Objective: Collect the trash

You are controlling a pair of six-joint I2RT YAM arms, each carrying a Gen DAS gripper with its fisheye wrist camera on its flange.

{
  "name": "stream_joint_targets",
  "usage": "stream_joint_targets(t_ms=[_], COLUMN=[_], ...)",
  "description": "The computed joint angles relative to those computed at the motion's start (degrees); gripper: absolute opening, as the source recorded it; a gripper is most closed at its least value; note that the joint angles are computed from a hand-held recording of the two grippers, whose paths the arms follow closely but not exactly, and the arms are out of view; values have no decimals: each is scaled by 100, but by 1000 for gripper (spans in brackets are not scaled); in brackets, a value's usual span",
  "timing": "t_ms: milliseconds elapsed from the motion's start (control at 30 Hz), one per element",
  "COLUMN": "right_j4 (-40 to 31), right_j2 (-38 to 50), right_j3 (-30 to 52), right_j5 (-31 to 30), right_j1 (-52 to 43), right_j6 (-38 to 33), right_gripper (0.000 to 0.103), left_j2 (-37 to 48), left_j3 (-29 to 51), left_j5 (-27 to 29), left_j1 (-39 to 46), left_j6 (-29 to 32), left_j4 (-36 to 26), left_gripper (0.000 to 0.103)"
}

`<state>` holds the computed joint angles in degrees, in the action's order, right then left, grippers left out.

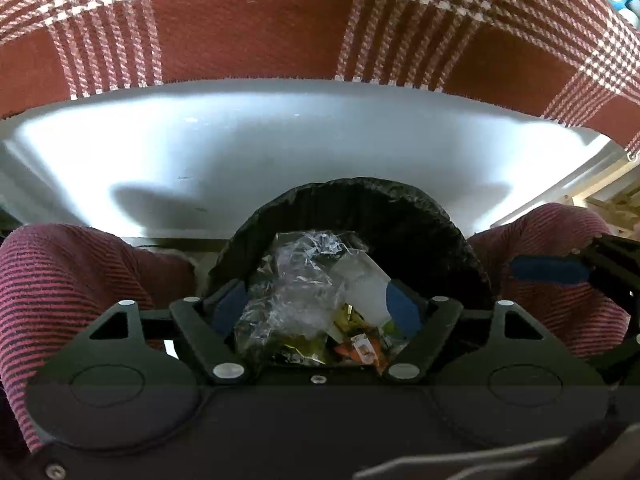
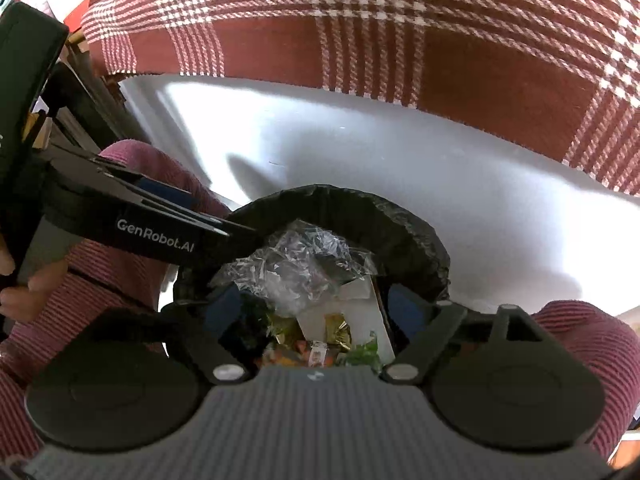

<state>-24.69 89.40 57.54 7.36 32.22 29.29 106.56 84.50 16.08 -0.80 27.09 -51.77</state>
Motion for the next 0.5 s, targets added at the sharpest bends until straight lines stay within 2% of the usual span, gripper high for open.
stream_joint_targets(t_ms=[167, 500], right_j4=[-34, -79], right_j2=[4, 61], right_j3=[20, 63], right_j5=[47, 56], right_j1=[5, 6], right_j6=[58, 224], right_gripper=[91, 95], left_j2=[50, 71], left_j3=[46, 59], left_j5=[-16, -89], left_j1=[20, 8], left_j6=[-62, -152], left_j4=[-33, -49], left_gripper=[79, 80])
